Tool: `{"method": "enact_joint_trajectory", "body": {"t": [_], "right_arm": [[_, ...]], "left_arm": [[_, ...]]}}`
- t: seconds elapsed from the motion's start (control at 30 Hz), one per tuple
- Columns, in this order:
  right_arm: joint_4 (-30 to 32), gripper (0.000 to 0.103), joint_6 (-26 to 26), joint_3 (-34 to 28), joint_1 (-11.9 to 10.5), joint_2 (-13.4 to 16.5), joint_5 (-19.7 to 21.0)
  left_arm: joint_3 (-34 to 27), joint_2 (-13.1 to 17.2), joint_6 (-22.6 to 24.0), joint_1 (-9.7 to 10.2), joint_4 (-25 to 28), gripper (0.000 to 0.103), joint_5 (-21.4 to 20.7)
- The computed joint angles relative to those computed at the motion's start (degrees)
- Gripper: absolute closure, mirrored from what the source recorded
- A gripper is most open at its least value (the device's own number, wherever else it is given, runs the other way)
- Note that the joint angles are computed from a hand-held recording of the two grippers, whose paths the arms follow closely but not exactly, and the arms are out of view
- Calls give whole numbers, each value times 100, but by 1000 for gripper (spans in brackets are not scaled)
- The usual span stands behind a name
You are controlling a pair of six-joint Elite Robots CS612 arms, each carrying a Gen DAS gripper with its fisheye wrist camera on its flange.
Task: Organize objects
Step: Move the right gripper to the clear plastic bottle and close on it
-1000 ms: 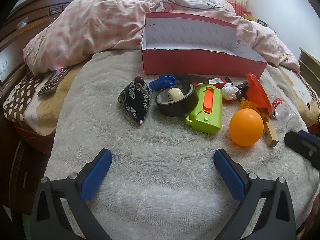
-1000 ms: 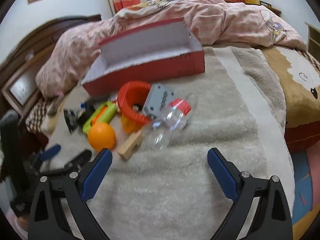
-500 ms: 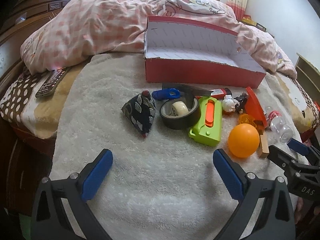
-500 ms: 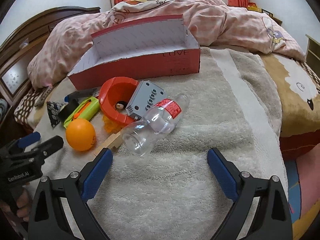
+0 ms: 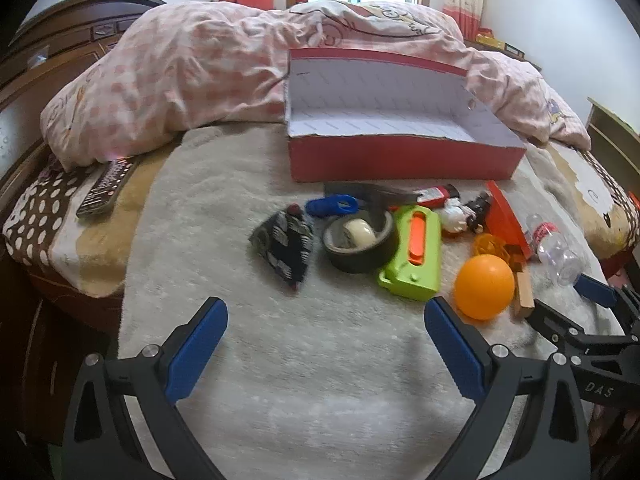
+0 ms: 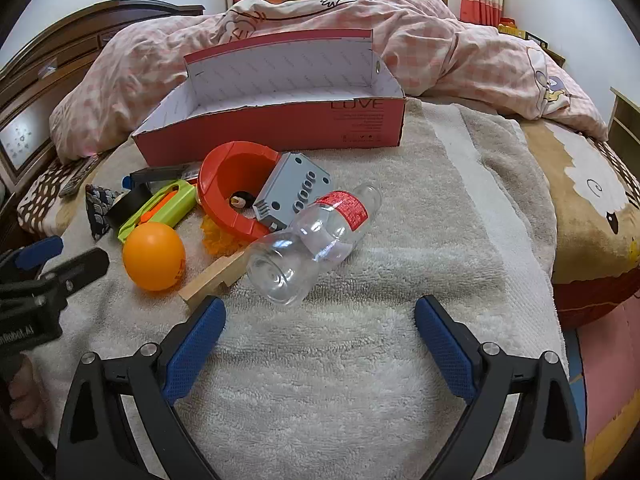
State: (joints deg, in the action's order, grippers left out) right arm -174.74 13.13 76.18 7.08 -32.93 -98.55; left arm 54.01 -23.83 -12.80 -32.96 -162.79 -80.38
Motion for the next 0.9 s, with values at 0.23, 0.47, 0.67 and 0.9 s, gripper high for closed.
{"method": "enact_joint_trajectory", "body": {"t": [0.23, 0.47, 0.67, 0.9], "right_arm": [[114, 5, 90, 69, -59, -90, 295], [185, 5, 61, 19, -118, -198, 691], [400, 5, 71, -201, -139, -142, 791], [595, 7, 155, -328, -173, -51, 906]], "left_arm": [[-66, -3, 25, 34, 105, 3, 207], [-269, 24, 153, 43, 252, 3, 222], [-494, 116, 159, 43, 471, 3, 162], [-574, 188, 135, 58, 604, 3, 92]]}}
